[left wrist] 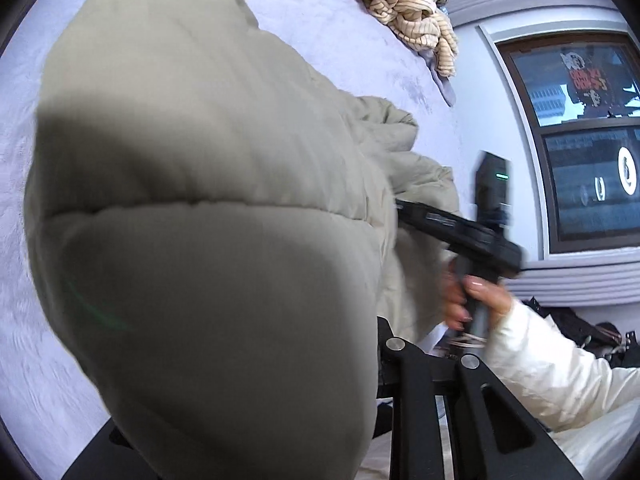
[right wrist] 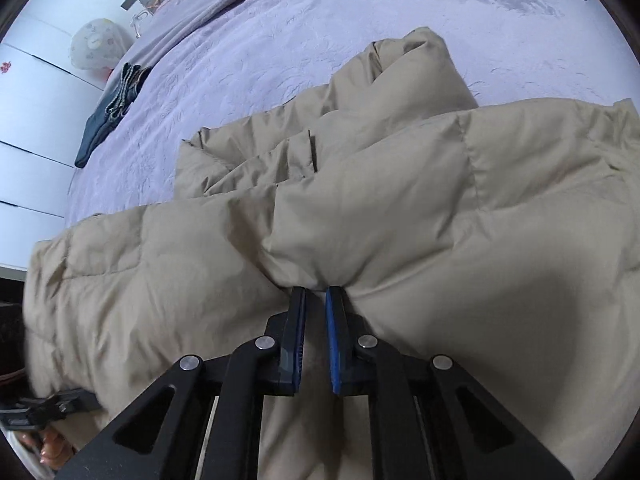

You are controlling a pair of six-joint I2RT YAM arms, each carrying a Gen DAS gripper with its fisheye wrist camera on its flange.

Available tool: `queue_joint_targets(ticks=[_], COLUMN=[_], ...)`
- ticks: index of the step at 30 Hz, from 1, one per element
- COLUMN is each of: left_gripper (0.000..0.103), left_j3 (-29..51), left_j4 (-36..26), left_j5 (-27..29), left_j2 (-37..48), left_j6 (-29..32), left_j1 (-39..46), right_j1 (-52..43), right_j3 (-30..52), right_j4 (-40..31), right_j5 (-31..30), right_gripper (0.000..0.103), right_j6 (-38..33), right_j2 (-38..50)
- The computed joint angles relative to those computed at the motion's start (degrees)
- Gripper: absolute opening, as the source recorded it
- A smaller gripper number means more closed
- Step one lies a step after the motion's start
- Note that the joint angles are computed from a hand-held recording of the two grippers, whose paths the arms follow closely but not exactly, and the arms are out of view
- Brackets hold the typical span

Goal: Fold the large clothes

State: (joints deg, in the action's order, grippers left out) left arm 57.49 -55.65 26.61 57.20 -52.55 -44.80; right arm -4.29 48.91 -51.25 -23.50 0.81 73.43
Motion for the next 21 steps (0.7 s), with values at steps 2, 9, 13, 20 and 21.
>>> queue_joint_targets(ticks=[2,9,13,20,21], left_gripper=[0.028,0.028,0.03,0.054,0.055], left_j3=[6.7,31.7,45.9,58.9,57.4], left_j4=[-1.0,-8.0,-13.2,-10.1,-6.0], left_j5=[-4.2,-13.0,-13.3,-4.3,-1.4], left_j2=[4.1,24.5,35.1,47.2,47.8], left_j6=[-4.7,-10.6,-8.7,-3.9,-4.3], left_j1=[-5.2,-16.3,-18.6,-17.5,-17.1], right_j1=[0.3,-0.8,-7.5,-32.9,-37.7], right_j3=[0.1,1.2,5.0,11.4,12.2], right_j4=[2.8,6.4,-2.3,-24.6,-27.7], right_j5=[-0.2,-3.3,-9.2,-15.8,-15.8], right_gripper=[0.006,0.003,0.004,0.008,0.008], right_j6=[0.0,-2.1,-7.9,-31.8,-35.7], right_j2=[3.5,11.7,13.2,11.3,11.9])
